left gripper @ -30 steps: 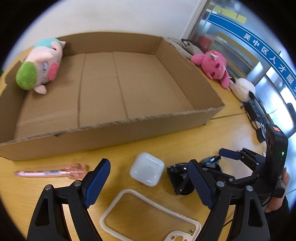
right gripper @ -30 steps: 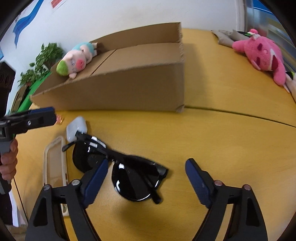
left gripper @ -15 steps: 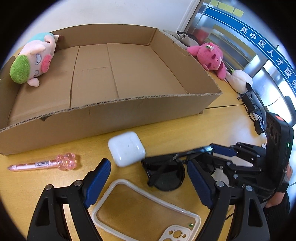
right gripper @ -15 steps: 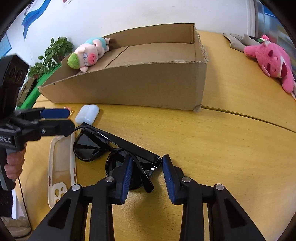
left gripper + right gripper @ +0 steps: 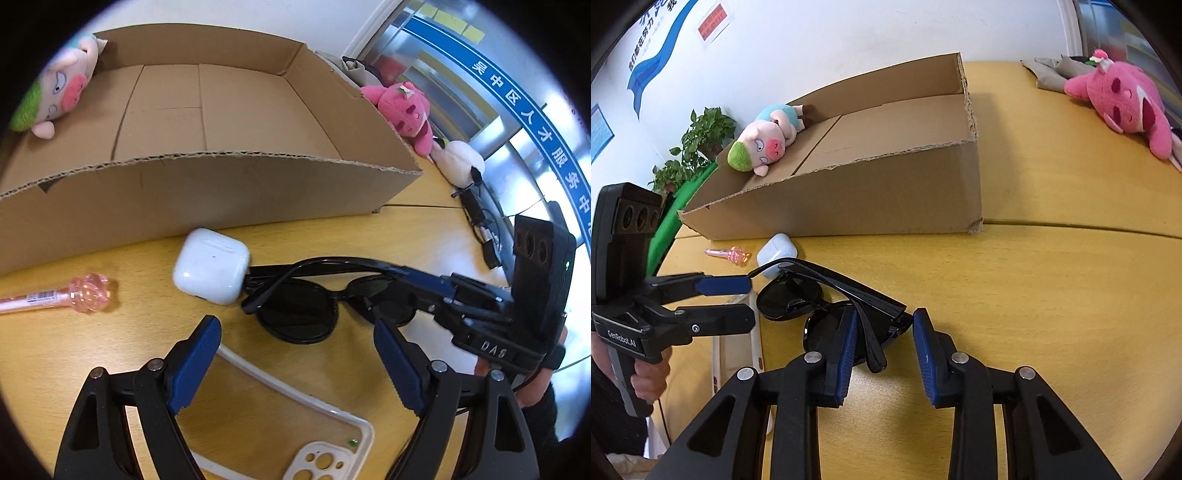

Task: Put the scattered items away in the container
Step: 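Lift the black sunglasses off the table with the right gripper, then carry the sunglasses with the right gripper over the box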

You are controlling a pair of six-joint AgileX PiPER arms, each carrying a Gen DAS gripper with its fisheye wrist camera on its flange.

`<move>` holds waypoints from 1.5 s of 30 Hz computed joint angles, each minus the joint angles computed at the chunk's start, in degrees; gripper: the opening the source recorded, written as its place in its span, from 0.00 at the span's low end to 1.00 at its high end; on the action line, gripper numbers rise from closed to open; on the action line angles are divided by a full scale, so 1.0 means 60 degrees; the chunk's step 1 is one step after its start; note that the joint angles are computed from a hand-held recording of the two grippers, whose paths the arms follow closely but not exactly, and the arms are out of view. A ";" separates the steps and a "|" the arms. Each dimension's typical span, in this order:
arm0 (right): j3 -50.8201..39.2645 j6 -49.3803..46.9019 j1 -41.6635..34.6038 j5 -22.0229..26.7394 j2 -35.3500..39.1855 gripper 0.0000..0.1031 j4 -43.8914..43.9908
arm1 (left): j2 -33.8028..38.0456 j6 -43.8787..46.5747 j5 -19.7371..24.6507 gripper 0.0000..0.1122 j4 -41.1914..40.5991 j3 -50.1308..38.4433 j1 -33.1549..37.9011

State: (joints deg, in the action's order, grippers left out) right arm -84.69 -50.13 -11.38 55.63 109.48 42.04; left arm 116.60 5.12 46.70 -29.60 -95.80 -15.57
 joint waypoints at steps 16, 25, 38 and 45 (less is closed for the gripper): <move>0.1344 -0.0701 -0.0273 0.0169 -0.0679 0.32 0.0153 | 0.0527 -0.0494 0.0400 0.11 -0.0930 -0.0145 0.0533; 0.2290 -0.1645 0.0280 0.0268 -0.1579 0.38 -0.0381 | 0.0210 -0.0205 0.0160 0.08 -0.0819 0.0084 0.0556; 0.1794 -0.0593 0.1560 -0.0343 -0.1493 0.23 -0.1392 | -0.0135 0.0660 -0.0016 0.06 -0.1346 0.0486 0.0666; 0.1790 -0.0419 0.1751 -0.0555 -0.1800 0.12 -0.1278 | -0.0575 0.0956 -0.0071 0.05 -0.1322 0.0413 0.0752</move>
